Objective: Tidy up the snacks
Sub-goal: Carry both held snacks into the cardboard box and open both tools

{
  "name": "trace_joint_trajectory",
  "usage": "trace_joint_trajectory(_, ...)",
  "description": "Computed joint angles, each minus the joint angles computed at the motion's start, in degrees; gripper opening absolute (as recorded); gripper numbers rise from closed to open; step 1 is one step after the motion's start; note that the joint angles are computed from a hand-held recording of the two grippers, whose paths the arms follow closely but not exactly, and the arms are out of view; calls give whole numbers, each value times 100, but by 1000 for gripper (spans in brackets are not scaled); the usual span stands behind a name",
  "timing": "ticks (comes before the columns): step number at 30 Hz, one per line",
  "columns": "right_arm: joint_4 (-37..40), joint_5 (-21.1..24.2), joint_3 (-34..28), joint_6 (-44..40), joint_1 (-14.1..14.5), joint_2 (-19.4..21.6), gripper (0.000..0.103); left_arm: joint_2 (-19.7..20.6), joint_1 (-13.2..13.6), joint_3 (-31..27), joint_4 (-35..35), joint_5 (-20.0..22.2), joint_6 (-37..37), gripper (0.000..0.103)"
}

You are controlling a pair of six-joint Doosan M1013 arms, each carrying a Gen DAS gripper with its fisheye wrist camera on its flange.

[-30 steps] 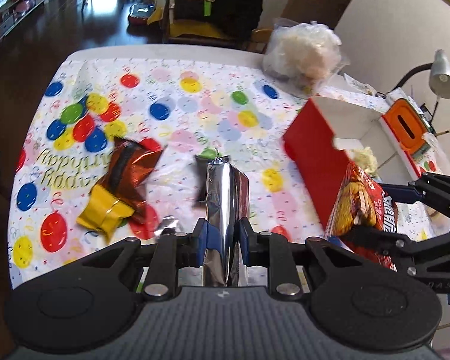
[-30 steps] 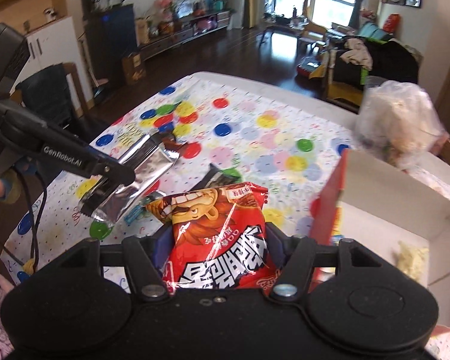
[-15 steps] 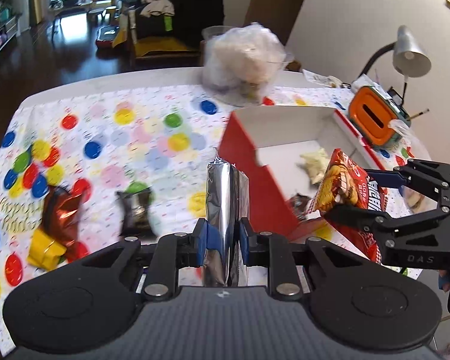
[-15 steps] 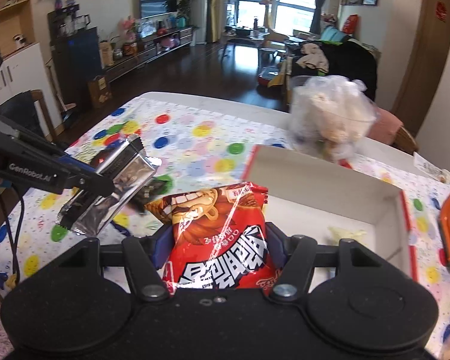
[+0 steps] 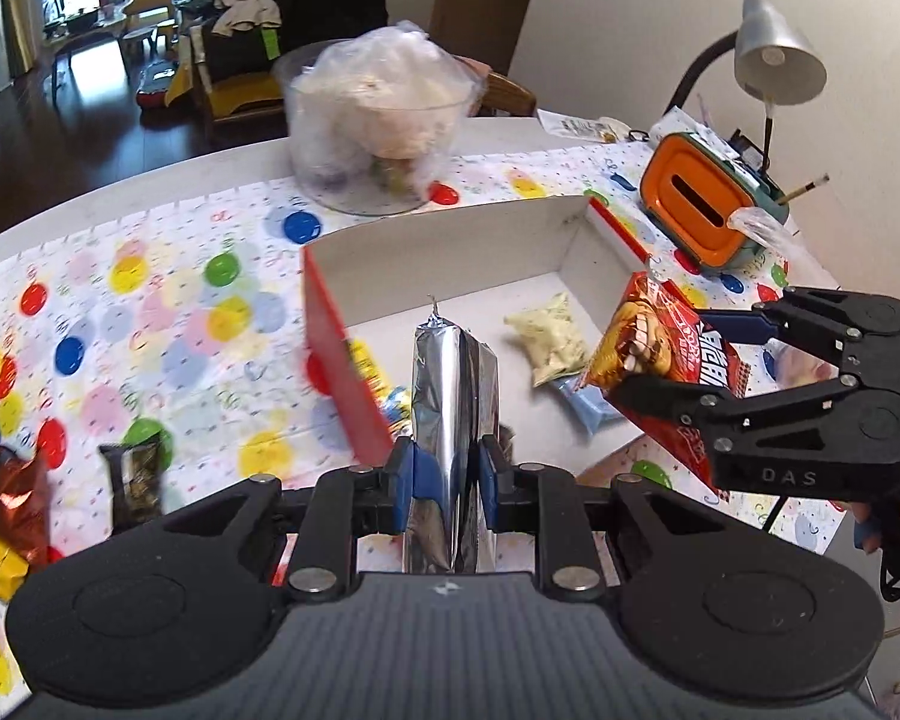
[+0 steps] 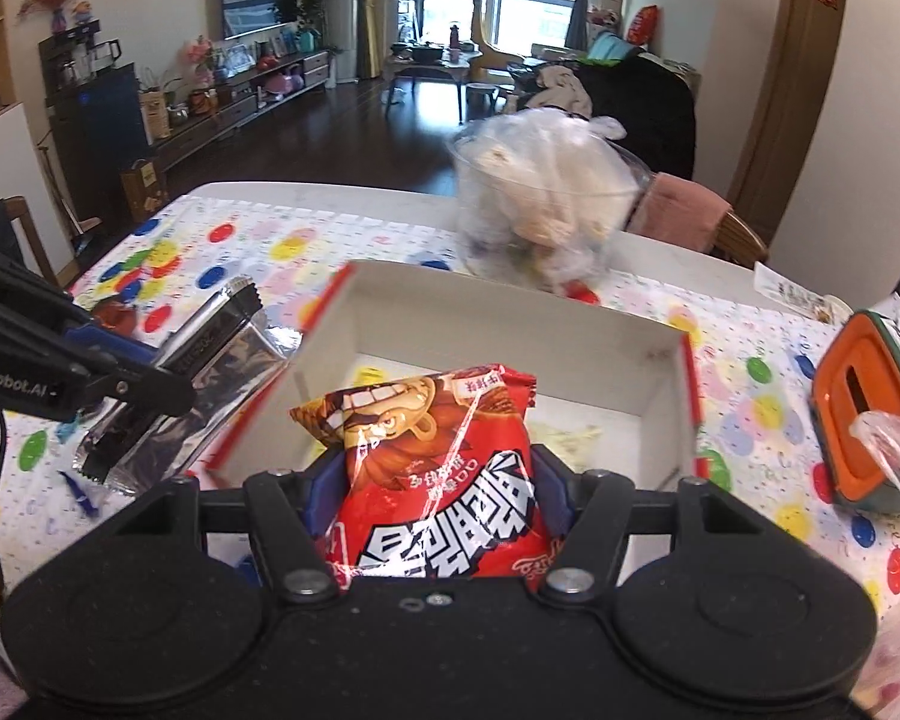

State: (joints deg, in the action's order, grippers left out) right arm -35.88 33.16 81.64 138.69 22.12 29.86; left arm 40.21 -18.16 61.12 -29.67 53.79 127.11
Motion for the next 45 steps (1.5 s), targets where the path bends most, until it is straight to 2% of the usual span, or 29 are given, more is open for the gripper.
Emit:
trace_joint_trajectory(11,242,81,-6,-369,-347,117,62,437,-366,-727,745,113,-759,21)
trace_joint_trajectory(18,675,200,-183,-961,-477,283,62,947,-531,-1580,1275,716,-1391,21)
trace_joint_trajectory(26,1148,551,-539,-1742,-553,581,62,1577,-655,-2579,1760,1511,-1856,21)
trace_joint_trajectory(36,1512,1001,-918,-2403,-579,858,62,2174,-745,-3581,2188,2274,-1985,21)
trace_joint_trajectory(41,1493,1172,-995,-2493,-557,920,61,2343,-792,-3877,2384,2537,-1886,22)
trace_joint_trajectory(45,1504,1258,-1029,-2483,-561,946,61,2587,-823,-4323,2575,2915,-1926,22)
